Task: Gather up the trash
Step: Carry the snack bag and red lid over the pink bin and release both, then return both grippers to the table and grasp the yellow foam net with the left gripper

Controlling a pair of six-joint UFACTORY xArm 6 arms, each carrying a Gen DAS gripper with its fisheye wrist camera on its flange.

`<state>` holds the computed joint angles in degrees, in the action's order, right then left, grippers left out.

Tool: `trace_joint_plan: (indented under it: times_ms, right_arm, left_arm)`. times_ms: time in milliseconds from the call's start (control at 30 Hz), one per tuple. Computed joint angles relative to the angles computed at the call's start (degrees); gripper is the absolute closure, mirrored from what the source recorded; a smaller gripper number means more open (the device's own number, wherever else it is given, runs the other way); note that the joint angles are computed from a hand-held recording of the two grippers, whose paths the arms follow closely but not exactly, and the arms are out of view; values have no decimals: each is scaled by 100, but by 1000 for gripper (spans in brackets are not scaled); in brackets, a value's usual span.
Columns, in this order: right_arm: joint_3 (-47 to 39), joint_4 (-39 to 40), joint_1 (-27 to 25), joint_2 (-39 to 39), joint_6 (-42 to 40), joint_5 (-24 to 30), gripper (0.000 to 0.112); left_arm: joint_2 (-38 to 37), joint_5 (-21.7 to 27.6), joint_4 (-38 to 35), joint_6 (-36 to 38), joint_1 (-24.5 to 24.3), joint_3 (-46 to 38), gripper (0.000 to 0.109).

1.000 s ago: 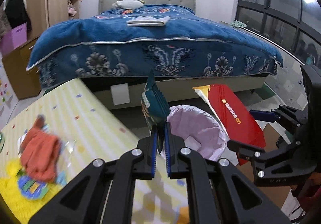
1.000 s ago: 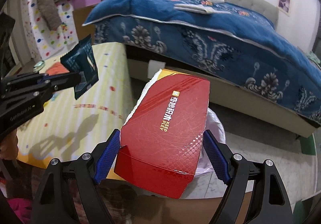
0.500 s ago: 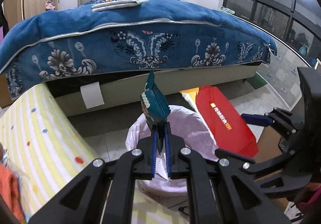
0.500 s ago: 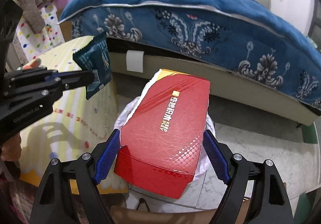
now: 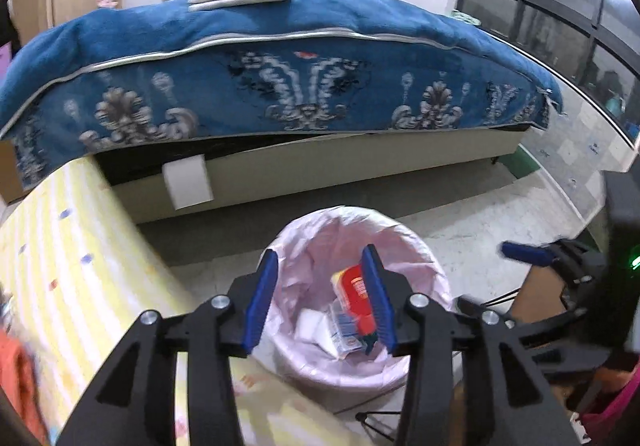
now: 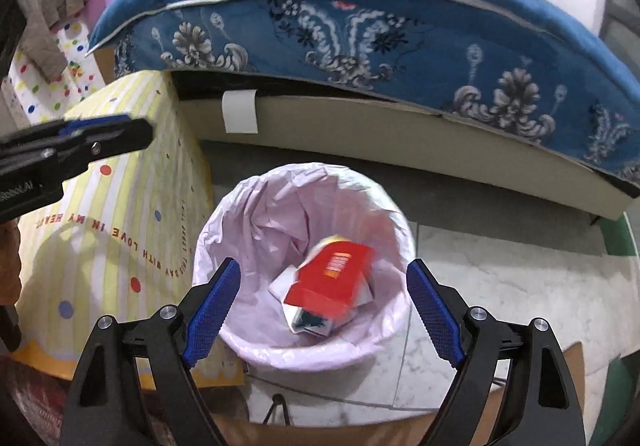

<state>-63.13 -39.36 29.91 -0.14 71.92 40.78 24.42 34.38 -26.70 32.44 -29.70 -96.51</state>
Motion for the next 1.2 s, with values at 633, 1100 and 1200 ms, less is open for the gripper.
trace_joint_plan:
  times_ms: [633, 1100, 1200]
  right_arm:
    - [-1499, -743, 1341, 93, 153, 1164, 38]
    - [-3849, -33, 1810, 1923, -1484, 1032, 58]
    - [-4279, 195, 1842, 2241, -1762, 1044, 55]
  left_arm:
    - [-2831, -774, 284, -546, 937, 2930, 57]
    - [-3970, -789, 1371, -2035, 2459, 3962, 30]
    - [-3921, -661, 1449, -2251, 2767, 3923, 29]
